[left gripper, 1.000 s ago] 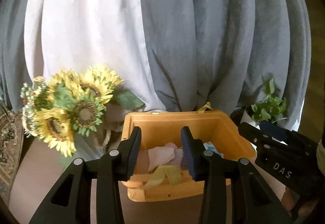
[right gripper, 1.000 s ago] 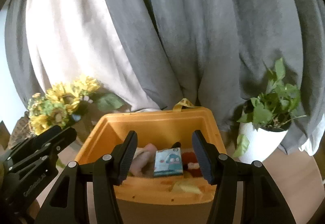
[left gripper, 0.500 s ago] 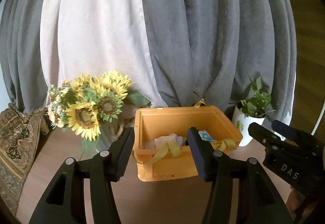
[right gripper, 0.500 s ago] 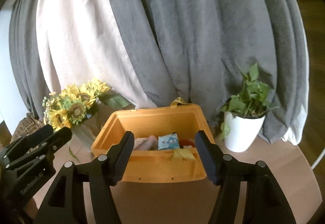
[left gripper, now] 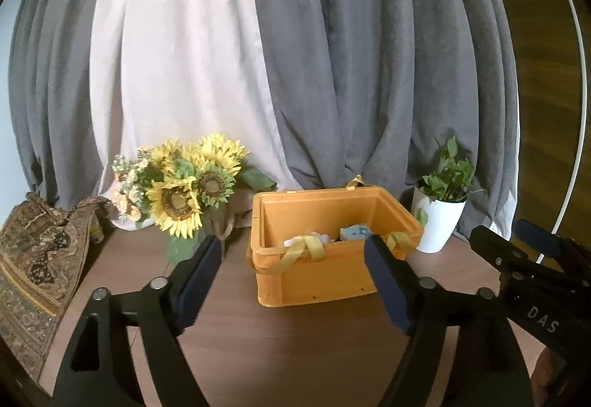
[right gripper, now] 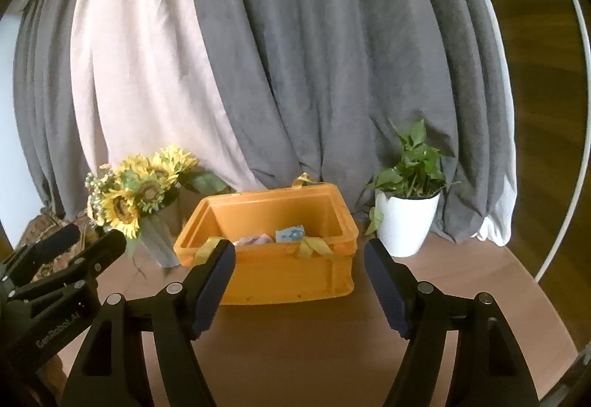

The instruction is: Organize soft objects

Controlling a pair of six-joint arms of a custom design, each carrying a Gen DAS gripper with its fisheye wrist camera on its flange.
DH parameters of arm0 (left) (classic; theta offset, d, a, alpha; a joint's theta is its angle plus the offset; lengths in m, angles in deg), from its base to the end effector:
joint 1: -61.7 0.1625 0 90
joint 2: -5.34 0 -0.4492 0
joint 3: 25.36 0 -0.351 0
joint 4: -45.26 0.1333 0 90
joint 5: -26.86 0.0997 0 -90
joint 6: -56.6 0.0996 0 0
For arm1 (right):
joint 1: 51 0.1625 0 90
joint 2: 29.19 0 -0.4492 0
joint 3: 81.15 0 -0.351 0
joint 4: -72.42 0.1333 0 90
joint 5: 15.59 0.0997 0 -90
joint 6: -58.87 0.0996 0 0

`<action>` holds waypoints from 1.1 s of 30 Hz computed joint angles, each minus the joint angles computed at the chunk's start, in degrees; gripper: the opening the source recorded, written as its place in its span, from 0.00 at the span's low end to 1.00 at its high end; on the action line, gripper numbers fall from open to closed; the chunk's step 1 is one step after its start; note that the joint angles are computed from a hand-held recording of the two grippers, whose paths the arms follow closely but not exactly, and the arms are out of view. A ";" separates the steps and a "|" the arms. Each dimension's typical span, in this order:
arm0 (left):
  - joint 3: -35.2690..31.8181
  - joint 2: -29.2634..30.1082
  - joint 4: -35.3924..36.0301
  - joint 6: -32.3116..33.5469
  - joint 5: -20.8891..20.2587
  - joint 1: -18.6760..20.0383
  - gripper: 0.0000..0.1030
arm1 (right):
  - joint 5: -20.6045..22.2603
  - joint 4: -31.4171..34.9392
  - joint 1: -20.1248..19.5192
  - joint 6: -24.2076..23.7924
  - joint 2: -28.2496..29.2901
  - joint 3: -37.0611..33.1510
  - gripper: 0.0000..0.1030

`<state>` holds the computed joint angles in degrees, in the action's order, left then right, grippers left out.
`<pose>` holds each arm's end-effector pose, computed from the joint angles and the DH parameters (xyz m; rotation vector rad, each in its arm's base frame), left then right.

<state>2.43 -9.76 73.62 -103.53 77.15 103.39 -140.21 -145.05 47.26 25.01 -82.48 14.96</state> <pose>-0.4428 -0.6581 0.0769 1.0133 2.1976 -1.2655 0.1645 -0.5995 0.3757 0.1722 -1.8864 1.4925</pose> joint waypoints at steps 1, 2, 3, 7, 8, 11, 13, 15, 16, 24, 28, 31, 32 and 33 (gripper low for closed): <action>3.19 -1.48 -1.94 -0.10 -0.35 -0.34 0.83 | -0.14 -0.63 0.14 -0.03 -0.37 0.85 0.73; 5.70 -2.63 -3.50 -0.22 -0.74 -0.62 0.85 | -0.20 -1.46 0.28 -0.07 -0.85 1.94 0.76; 8.87 -4.07 -5.47 -0.40 -1.35 -1.08 0.87 | -0.27 -2.08 0.37 -0.12 -1.04 2.45 0.76; 18.83 -8.65 -12.07 -0.15 -3.40 -2.70 0.92 | 0.04 -5.19 0.79 -0.48 -2.78 6.33 0.77; 20.76 -9.57 -13.14 -0.32 -3.67 -3.09 0.92 | 0.20 -6.07 0.93 -0.70 -3.25 7.50 0.77; 27.92 -12.98 -17.27 -0.28 -4.62 -4.61 0.95 | 0.16 -7.74 1.48 -0.92 -4.76 10.73 0.77; 32.22 -15.05 -20.06 0.12 -5.58 -5.68 0.96 | 0.08 -9.51 1.94 -1.27 -5.58 12.93 0.77; 36.06 -17.03 -21.75 -0.07 -6.40 -6.84 0.97 | -0.05 -11.60 2.38 -1.52 -6.39 15.26 0.77; 37.35 -17.70 -22.46 0.00 -6.61 -7.18 0.98 | -0.34 -12.31 2.70 -1.54 -6.83 16.32 0.77; 49.60 -24.07 -28.50 -0.58 -10.33 -11.93 1.00 | -2.39 -20.08 5.80 -2.53 -9.43 24.51 0.81; 53.76 -26.25 -29.95 -1.63 -11.96 -14.04 1.00 | -3.50 -22.64 7.29 -2.63 -10.70 28.03 0.81; 56.26 -27.56 -30.43 -2.78 -12.81 -15.40 1.00 | -4.19 -24.82 8.41 -2.83 -11.59 30.58 0.81; 56.91 -27.88 -30.44 -3.19 -13.02 -15.78 1.00 | -4.28 -25.22 8.68 -2.82 -11.77 31.14 0.81; 57.79 -28.37 -30.53 -3.66 -13.29 -16.27 1.00 | -4.48 -25.80 9.06 -2.79 -12.03 31.93 0.81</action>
